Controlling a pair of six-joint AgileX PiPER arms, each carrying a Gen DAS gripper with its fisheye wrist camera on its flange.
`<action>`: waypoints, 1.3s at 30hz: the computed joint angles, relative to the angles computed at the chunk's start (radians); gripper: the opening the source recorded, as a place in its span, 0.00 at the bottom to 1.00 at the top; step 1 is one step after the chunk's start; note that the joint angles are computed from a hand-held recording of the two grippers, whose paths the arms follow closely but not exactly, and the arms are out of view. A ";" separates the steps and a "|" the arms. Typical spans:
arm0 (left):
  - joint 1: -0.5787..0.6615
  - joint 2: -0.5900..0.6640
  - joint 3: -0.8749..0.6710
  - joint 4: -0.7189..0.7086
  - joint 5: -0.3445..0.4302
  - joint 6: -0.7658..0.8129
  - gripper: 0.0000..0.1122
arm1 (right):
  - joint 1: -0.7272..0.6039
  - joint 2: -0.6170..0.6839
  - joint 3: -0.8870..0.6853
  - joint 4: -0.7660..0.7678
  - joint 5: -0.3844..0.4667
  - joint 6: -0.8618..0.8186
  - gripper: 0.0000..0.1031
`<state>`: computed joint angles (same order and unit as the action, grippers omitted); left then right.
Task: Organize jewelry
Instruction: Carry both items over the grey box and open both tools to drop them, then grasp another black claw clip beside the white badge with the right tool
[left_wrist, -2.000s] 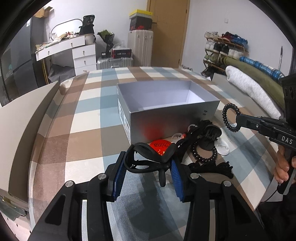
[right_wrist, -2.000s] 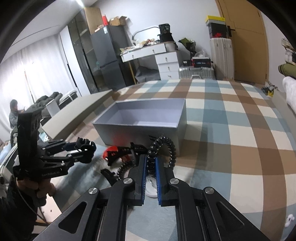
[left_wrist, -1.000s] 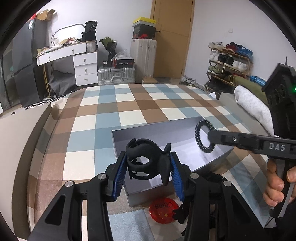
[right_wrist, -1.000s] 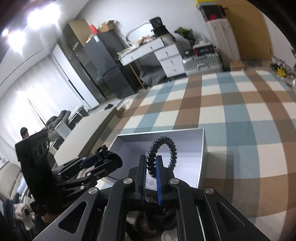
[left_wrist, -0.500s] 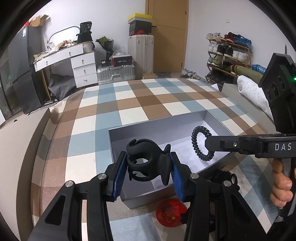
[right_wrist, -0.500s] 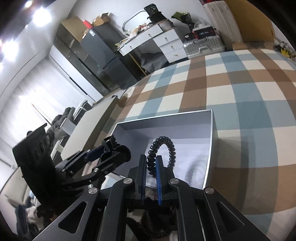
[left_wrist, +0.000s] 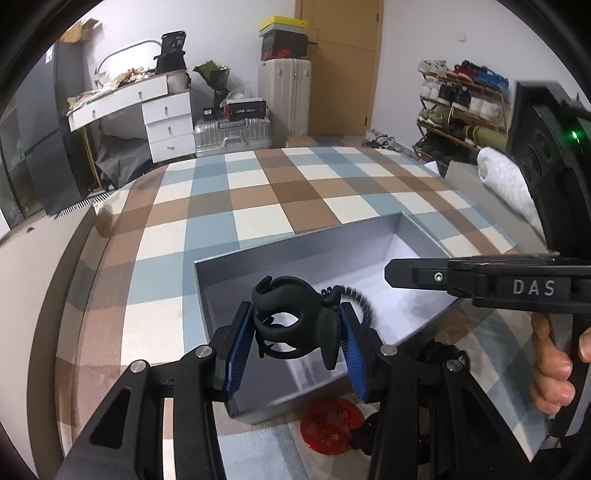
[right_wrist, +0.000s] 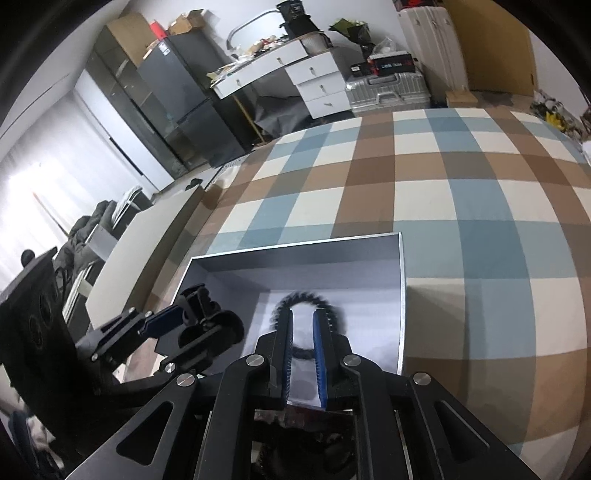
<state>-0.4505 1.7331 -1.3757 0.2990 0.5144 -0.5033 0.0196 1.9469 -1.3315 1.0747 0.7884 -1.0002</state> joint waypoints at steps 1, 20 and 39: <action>0.002 -0.012 0.014 -0.011 -0.011 0.003 0.35 | -0.009 -0.009 0.013 0.024 0.011 -0.030 0.12; -0.055 -0.211 0.290 0.128 -0.132 -0.219 0.91 | -0.162 -0.223 0.415 0.286 -0.033 -0.471 0.94; -0.051 -0.164 0.306 0.055 -0.106 -0.164 0.90 | 0.013 -0.194 0.479 0.325 -0.248 -0.653 0.48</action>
